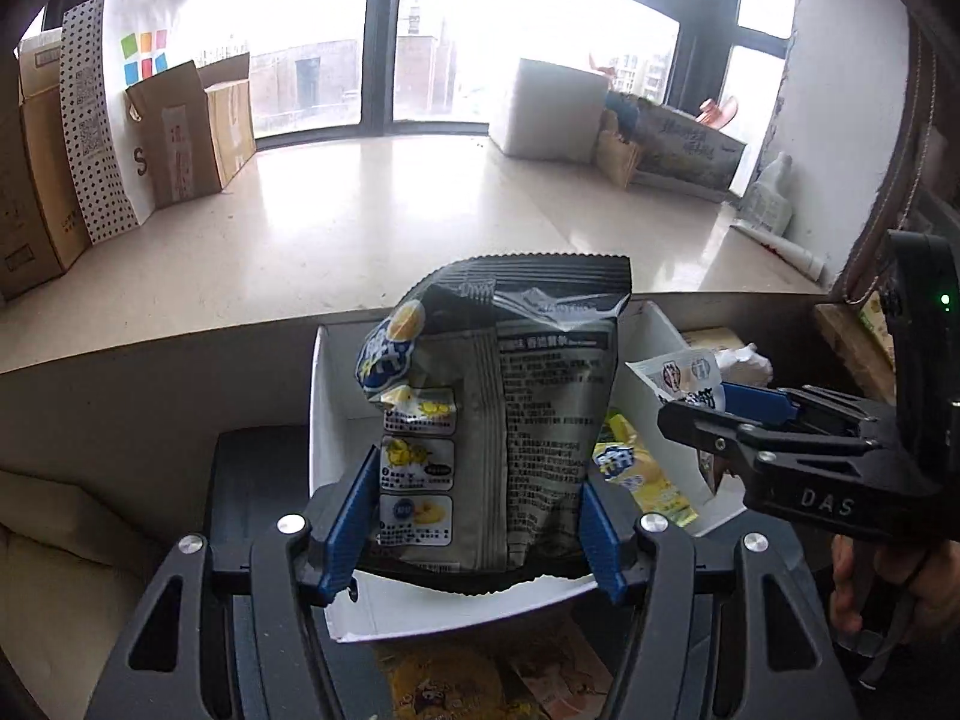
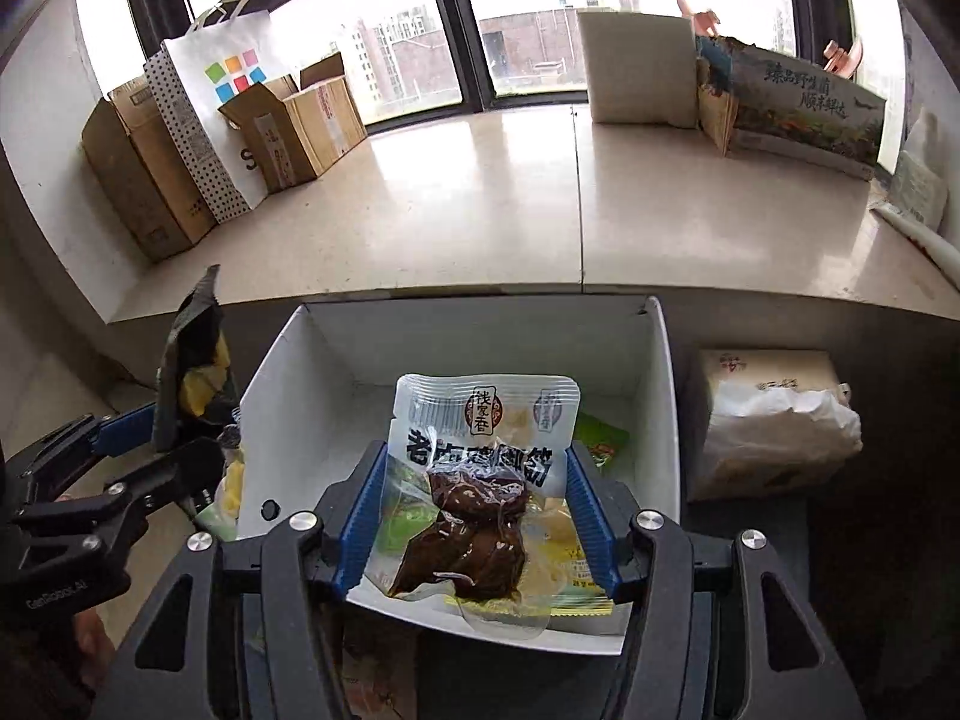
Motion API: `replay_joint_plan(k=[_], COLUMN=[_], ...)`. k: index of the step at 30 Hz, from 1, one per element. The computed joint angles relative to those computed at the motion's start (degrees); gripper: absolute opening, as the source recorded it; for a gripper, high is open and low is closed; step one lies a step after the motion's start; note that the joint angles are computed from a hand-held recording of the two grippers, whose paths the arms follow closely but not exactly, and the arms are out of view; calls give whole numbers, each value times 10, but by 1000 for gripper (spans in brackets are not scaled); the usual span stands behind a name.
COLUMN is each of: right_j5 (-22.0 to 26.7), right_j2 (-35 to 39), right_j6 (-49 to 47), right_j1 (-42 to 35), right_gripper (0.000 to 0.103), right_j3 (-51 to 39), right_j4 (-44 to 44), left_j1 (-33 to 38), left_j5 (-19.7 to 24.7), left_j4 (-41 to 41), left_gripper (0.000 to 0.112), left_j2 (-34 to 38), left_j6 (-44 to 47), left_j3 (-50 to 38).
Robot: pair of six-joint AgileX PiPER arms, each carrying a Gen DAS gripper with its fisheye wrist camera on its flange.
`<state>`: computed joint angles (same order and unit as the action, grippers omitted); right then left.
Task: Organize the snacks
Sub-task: 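Carry the meat pack and silver bag into the white box and open both tools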
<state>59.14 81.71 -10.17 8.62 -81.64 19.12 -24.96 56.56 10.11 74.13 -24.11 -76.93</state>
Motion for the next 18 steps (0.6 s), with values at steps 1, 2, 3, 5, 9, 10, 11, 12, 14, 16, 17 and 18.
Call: replay_joint_plan(k=[1,2,3,5,9,10,11,12,14,16,17,18], right_j5=[-4,-16,-19,-28,-54,-48,-39,-40,-53,-51,-55,-59], right_j2=[7,12,18,26,25,26,28,24,10,0,-11,-21], right_j6=[-10,-17,-26,-32,-10,-26,-43,-51,-49,-59,-65,-65], right_j1=[-4,-4,-6,-7,-20,-37,-52,-61,-68,-76,-81,-85], right_gripper=[63,65,66,73,103,103,103,103,103,103,103,103], right_j3=[4,12,17,25,38,37,35,38,46,49,57,64], right_j4=[7,10,15,14,6,35,59,70,65,73,79,80], left_j1=[12,20,24,23,41,44,43,38,30,15,13,13], left_j5=[-8,-14,-16,-25,-37,-45,-54,-54,-49,-50,-48,-49], left_j4=[-14,-21,-22,-8,-33,-39,-36,-26,-23,-3,-4,-12], left_gripper=[66,66,67,68,90,103,103,103,103,103,103,103], left_j2=[11,18,25,33,27,19,9,4,-4,-14,-19,-24], left_j6=[10,14,14,9,30,37,36,27,24,6,3,3], left_j3=[4,9,13,23,41,47,55,58,57,62,63,66])
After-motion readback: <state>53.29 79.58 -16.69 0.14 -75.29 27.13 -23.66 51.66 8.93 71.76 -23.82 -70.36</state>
